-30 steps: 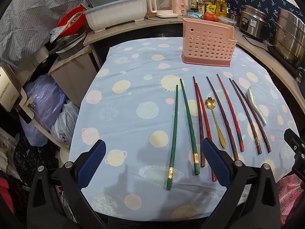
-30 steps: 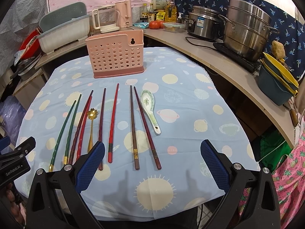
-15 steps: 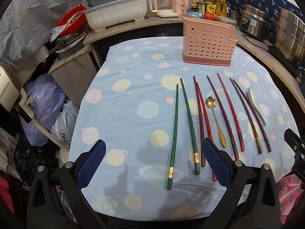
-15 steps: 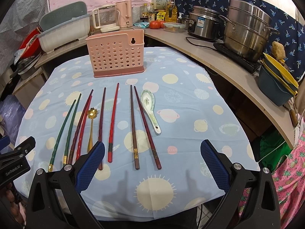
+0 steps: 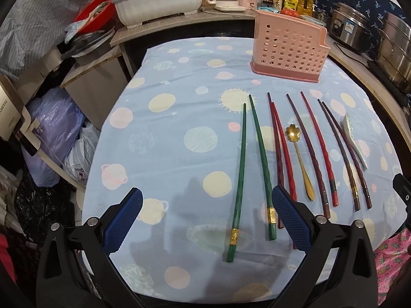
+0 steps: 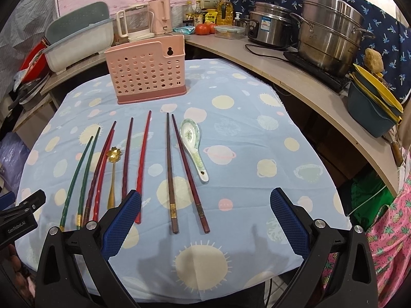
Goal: Organize utensils
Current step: 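Lower the left tool onto the green chopstick and close on it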
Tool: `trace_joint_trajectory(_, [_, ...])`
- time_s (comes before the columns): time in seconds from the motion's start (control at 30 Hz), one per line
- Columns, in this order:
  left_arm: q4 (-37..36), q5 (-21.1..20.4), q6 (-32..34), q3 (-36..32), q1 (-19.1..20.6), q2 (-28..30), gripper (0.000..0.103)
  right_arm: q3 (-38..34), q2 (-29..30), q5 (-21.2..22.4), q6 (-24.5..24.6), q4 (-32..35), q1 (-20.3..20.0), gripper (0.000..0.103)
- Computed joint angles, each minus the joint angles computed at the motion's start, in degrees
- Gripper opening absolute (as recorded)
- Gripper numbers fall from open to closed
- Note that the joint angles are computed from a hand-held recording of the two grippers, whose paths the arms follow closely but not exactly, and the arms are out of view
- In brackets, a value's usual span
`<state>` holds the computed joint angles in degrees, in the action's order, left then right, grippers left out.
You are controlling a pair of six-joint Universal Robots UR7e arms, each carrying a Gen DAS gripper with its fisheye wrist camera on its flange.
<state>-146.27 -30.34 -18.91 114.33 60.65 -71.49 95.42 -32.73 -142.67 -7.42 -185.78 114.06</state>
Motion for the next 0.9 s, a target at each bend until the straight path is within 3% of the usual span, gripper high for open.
trace_joint_trajectory(0.27, [3.0, -4.3, -0.3, -2.6, 3.4, 1.7, 0.092, -1.5, 0.6, 0.5, 0.8, 1.8, -1.7, 0.096])
trace_joint_trajectory(0.47, [6.3, -7.8, -0.8, -1.5, 3.8, 1.0, 0.081, -1.9, 1.0, 0.7, 1.1, 2.7, -2.2, 0.096])
trace_joint_trajectory(0.53, [7.9, -9.3, -1.3, -1.2, 4.1, 0.6, 0.072, -2.0, 1.1, 0.7, 1.3, 3.0, -2.3, 0.096])
trace_joint_trajectory(0.67, [7.5, -9.7, -1.0, -0.8, 4.3, 0.4, 0.063, -2.0, 1.3, 1.0, 1.5, 3.3, -2.2, 0.096])
trace_joint_trajectory(0.9, [7.5, -12.2, -0.1, 0.2, 4.2, -1.3, 0.025, -2.1, 1.5, 1.1, 1.2, 3.2, -2.1, 0.096])
